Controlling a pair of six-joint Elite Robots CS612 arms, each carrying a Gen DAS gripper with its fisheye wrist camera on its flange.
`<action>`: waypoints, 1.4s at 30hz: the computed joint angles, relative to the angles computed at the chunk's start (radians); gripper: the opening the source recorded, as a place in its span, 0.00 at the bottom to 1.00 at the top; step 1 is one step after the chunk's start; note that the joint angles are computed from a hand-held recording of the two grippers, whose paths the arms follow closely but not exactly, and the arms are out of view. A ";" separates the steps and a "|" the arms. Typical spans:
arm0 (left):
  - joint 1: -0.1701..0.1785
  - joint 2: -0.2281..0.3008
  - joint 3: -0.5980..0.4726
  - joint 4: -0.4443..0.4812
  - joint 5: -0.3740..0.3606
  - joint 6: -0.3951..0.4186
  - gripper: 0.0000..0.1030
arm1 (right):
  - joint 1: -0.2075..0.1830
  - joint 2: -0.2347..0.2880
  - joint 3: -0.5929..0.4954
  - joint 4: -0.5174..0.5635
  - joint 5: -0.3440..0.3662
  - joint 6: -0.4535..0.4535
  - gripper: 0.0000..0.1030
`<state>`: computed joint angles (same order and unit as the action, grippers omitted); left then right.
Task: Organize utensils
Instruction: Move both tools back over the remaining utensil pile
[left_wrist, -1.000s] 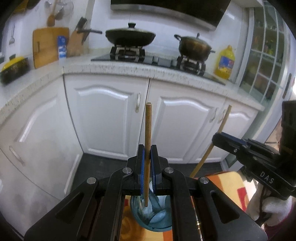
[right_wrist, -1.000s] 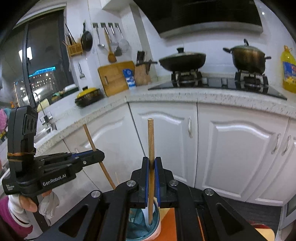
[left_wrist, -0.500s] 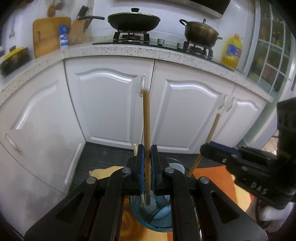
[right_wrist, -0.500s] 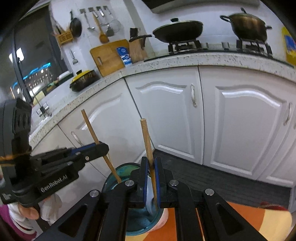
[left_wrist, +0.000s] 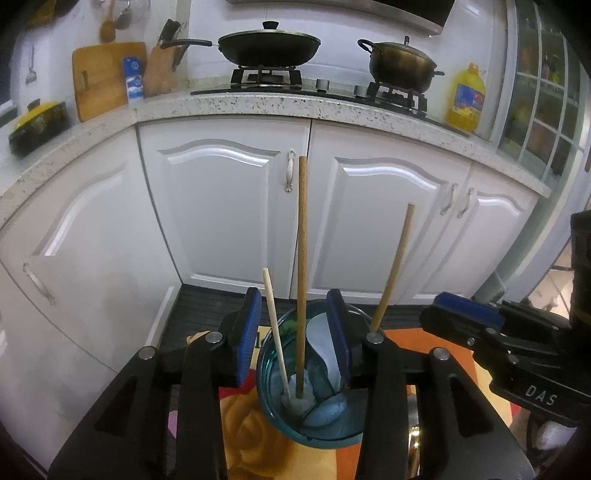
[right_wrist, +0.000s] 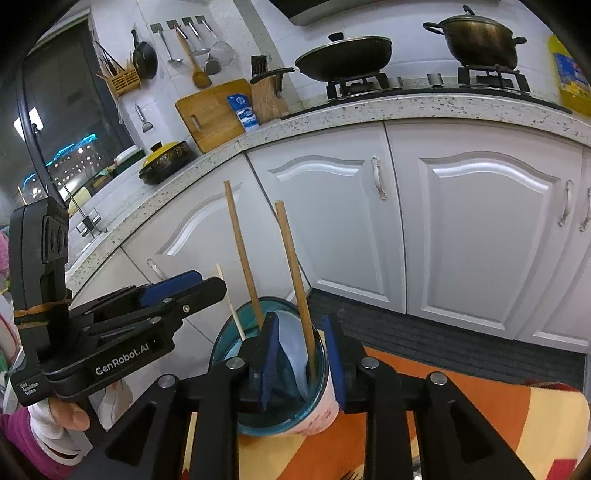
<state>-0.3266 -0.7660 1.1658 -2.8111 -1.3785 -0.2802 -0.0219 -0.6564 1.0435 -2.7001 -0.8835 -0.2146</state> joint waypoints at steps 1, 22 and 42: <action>-0.002 -0.005 0.009 -0.007 0.006 0.002 0.35 | -0.001 -0.006 0.012 -0.008 -0.002 0.001 0.25; -0.066 -0.085 0.167 -0.103 0.052 0.055 0.35 | -0.045 -0.131 0.262 -0.125 -0.063 0.003 0.31; -0.076 -0.098 0.233 -0.034 -0.083 0.013 0.35 | -0.094 -0.140 0.347 -0.047 -0.153 0.036 0.33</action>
